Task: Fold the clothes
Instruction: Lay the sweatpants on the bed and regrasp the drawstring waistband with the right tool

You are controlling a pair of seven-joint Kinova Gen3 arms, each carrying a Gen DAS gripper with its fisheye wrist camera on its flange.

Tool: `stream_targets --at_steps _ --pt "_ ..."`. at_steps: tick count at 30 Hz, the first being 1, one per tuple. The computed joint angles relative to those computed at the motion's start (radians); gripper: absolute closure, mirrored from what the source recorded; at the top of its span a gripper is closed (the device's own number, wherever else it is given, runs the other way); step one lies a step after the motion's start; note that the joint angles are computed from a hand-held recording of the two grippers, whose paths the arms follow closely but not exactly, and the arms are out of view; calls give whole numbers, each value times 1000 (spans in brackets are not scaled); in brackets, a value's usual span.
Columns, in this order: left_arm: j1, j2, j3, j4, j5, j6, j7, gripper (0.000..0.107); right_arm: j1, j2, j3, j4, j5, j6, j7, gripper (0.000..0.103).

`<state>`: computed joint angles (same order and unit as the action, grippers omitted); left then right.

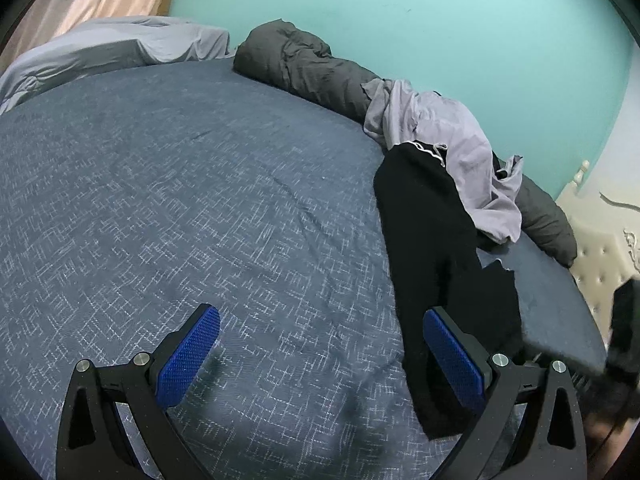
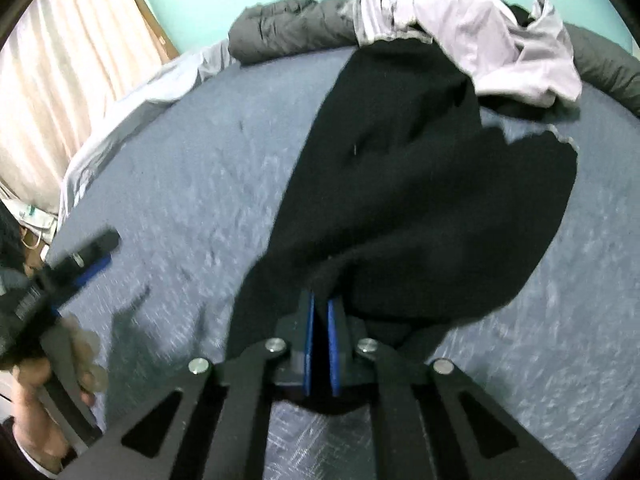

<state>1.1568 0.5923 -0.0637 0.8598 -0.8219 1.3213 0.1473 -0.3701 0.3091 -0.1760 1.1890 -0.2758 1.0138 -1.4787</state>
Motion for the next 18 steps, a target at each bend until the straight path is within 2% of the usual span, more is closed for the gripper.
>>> stream_targets --at_steps 7,12,16,18 --pt "3 -4 -1 11 -9 -5 0 4 48 5 46 -122 21 -2 -52 98" --pt "3 -7 0 22 -14 -13 8 4 97 63 99 -275 88 50 -134 98" --pt "-12 1 13 9 3 -33 -25 4 131 124 157 -396 178 126 -240 98" --pt "-14 15 13 -17 10 -26 -56 4 132 164 183 -463 236 201 -285 98"
